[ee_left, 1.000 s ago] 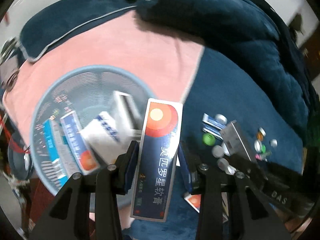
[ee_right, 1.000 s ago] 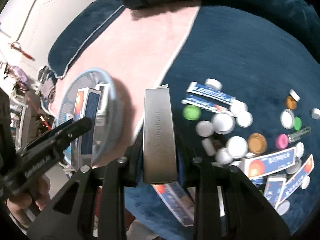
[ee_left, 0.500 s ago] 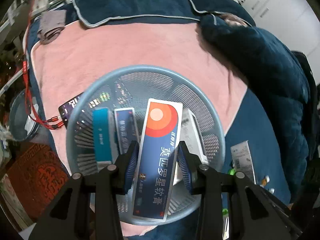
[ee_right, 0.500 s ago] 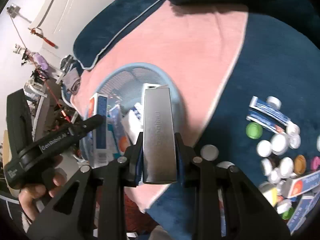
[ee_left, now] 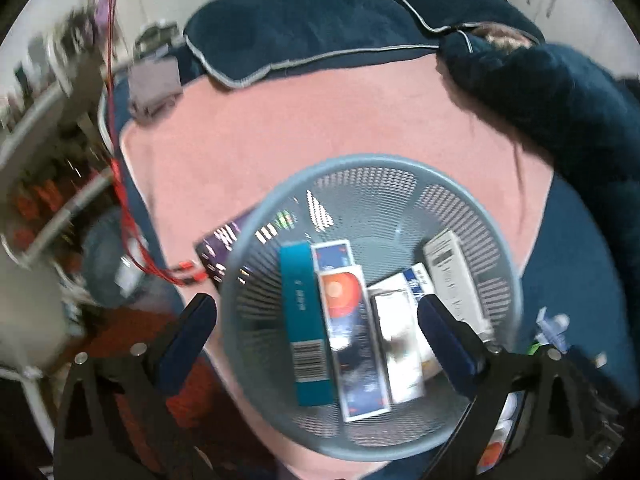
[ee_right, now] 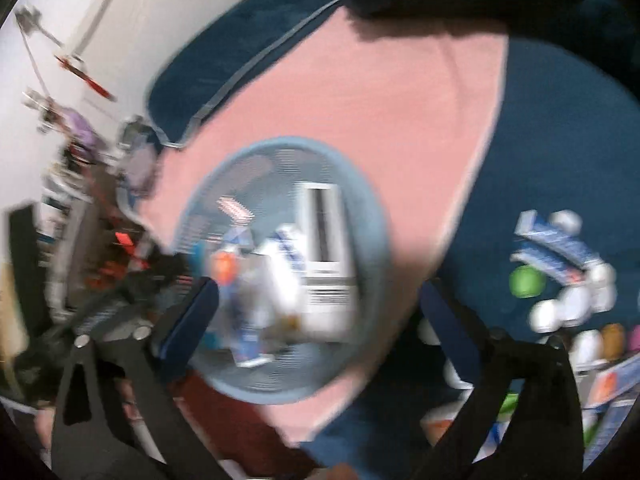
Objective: Organize objects
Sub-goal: 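Open both tools to drop the boxes into the basket, then move both open tools back toward the pile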
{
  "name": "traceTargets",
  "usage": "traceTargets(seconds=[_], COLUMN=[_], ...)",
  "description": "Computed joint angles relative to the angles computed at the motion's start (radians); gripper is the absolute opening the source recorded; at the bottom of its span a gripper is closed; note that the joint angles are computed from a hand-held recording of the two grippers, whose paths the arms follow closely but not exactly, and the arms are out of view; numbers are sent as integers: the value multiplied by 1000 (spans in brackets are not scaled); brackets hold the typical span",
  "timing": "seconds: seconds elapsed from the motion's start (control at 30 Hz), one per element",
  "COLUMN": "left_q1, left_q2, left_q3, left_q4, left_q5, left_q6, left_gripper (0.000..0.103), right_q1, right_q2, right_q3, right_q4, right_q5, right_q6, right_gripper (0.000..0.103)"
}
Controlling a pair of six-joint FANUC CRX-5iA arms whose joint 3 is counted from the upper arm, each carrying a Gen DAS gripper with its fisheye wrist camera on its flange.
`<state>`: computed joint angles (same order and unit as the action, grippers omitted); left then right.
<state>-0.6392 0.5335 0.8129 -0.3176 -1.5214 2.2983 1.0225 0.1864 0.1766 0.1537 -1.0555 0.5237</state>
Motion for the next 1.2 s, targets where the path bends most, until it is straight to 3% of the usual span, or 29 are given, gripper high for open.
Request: traceTargets(seconds=[0.1,0.4,1.2], left_q1=[-20,-47,-84], left_q2=[15,60,136], left_q3=[32,100,210], left_q4=[-31,-54,-12], left_q5=[-32,-84,-121], left_q6=[-34,-72,-112], left_gripper=[102,102,102], right_q1=[7,-5,-11], right_q2=[14,-4,-53], right_q3=[11,9,-39], right_q4=[21,-25,-17], right_q5=[-65,-86,-124], right_q6=[26,54,23], right_gripper=[103,103,103])
